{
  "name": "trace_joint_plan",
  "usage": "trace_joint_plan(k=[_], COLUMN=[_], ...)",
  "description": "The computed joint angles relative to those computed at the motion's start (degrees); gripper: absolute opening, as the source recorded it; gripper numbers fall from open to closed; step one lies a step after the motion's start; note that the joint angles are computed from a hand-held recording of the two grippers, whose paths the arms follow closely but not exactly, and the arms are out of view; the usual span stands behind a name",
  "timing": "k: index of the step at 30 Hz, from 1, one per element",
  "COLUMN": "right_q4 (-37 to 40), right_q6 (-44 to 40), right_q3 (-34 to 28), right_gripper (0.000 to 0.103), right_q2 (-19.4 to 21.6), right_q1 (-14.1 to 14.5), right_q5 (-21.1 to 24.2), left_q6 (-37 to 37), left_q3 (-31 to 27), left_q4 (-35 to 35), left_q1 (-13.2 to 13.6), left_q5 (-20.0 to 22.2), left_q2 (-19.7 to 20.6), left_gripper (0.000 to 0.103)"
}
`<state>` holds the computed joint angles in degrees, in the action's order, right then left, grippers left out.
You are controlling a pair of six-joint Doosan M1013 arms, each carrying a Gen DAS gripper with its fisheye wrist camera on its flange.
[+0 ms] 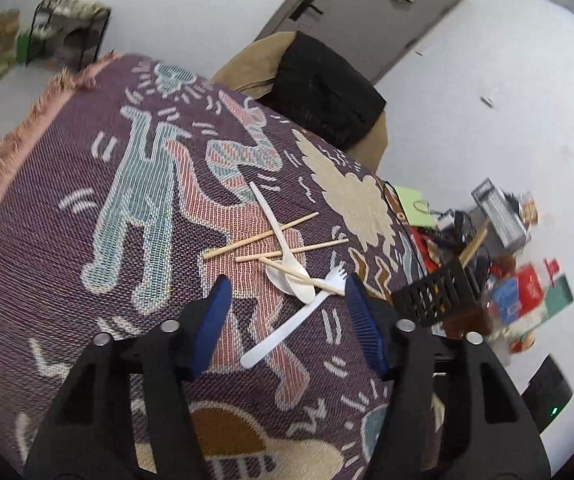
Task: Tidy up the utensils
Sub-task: 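Move the left gripper back over the remaining utensils, then close the left gripper on a wooden chopstick and lift it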
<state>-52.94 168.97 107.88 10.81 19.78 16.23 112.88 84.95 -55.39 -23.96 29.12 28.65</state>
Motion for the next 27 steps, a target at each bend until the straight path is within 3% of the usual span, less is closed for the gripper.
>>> trace_joint_plan(k=[5,8,13,24,27], right_q4=[13.2,25.3,33.4,50.5,61.2], right_q6=[-9.8,-19.3,-24.1,-36.8,-46.0], right_q3=[-0.6,-0.9,-1.6,-3.8,-4.1], right_gripper=[0.058,0.055,0.045,0.042,0.04], right_q2=[1.1,1.9,2.8,4.8,5.4], right_q1=[-1.6,-2.5,-3.1,-3.7,-3.9], right_q5=[-4.1,-6.6,-7.2,-7.7,-8.0], left_q6=[-4.0,-5.6,-9.3,-13.8,-13.6], left_q3=[-1.7,-2.7,-4.1,-5.4,-5.5], left_q4=[-2.4,-3.5,-4.8,-7.4,-8.8], left_q1=[0.4,0.4,0.2,-0.2,-0.4], left_q5=[1.2,2.1,2.1,1.1,0.9], left_q2=[2.4,3.7,5.6,7.9,8.2], left_gripper=[0.04,0.037,0.034,0.026,0.023])
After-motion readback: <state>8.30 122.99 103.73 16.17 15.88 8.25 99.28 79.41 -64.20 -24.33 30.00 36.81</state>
